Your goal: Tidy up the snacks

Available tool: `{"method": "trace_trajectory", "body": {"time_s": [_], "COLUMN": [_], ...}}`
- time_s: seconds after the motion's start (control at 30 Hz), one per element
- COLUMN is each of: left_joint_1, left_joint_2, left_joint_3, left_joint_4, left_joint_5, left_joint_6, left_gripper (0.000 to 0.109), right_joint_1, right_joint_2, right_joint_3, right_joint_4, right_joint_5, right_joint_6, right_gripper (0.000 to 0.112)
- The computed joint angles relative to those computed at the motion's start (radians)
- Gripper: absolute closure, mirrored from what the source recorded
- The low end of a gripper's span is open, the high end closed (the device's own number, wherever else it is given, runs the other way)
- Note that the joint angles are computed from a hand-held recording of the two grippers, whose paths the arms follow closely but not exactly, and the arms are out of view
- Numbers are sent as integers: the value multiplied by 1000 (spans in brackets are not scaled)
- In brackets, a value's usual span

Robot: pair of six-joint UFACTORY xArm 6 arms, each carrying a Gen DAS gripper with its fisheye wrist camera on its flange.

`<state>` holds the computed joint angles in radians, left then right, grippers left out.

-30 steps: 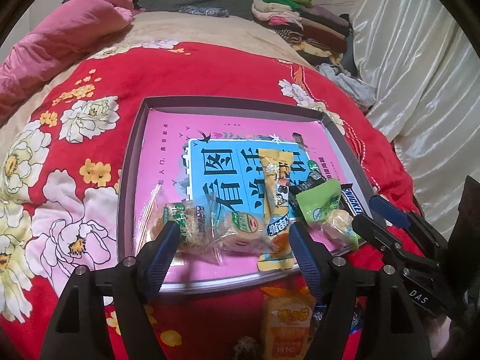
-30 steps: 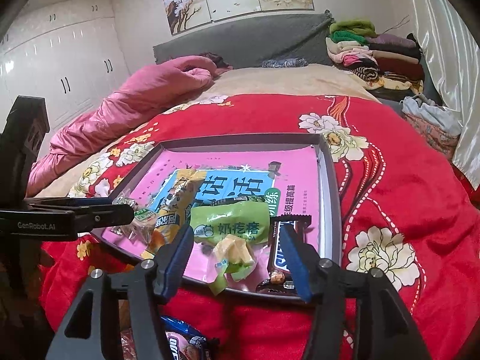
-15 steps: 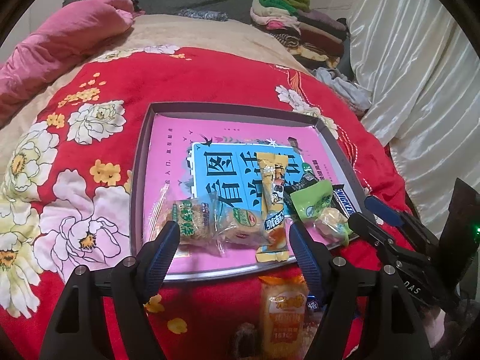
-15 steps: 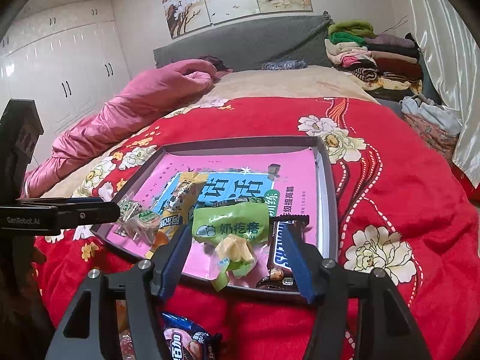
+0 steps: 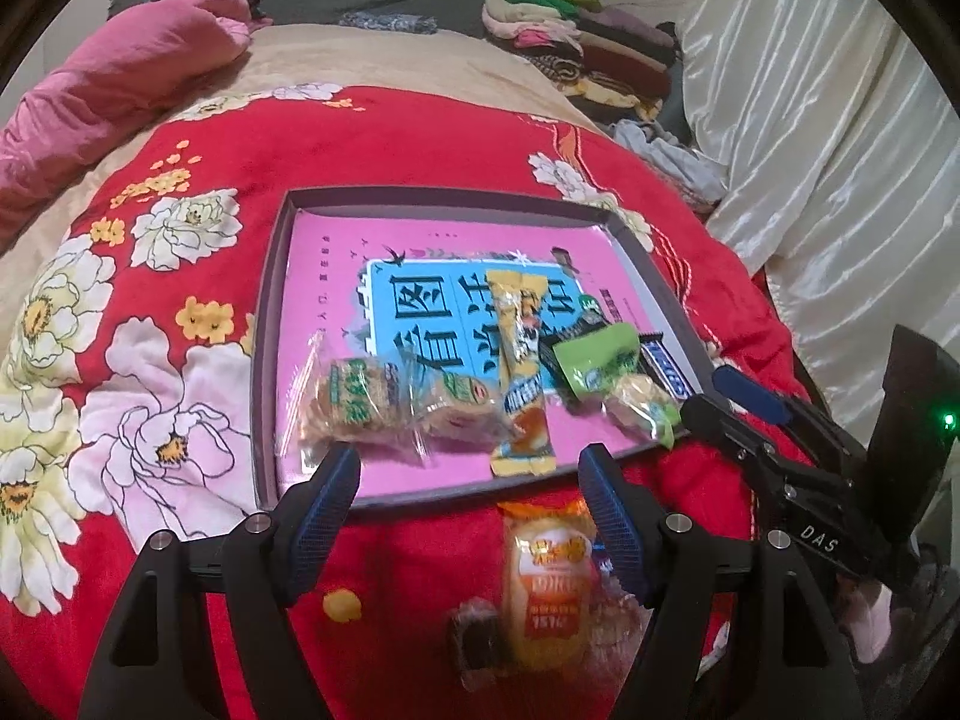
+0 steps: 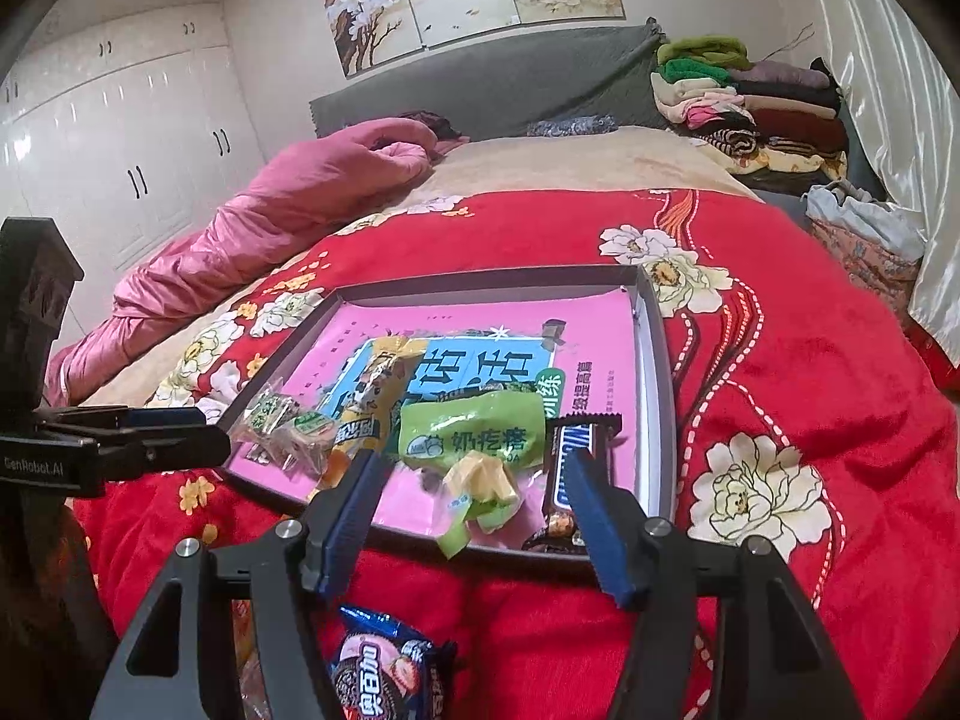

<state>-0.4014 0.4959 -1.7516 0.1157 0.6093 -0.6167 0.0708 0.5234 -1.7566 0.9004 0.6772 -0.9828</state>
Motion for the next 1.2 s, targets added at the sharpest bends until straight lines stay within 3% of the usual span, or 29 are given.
{"method": "trace_trajectory", "body": {"time_s": [0.3,0.37,1.2], "left_joint_1": [-14,-16,-33], "left_joint_2": [-17,-18,-30], "left_joint_3": [22,24,63], "left_joint_4": [22,6,-117], "left_joint_5": [1,-1,53], "left_joint_6": [-5,11,106], "left_gripper": [31,26,25], "right_joint_1": [-1,-1,-5], "right_joint_2": [-30,-39,-124], "right_joint_3": [39,50,163], "right_joint_4": [-13,-18,-137], "right_joint_5": [13,17,26], "right_joint_6": [5,7,80], "right_gripper": [46,45,44]}}
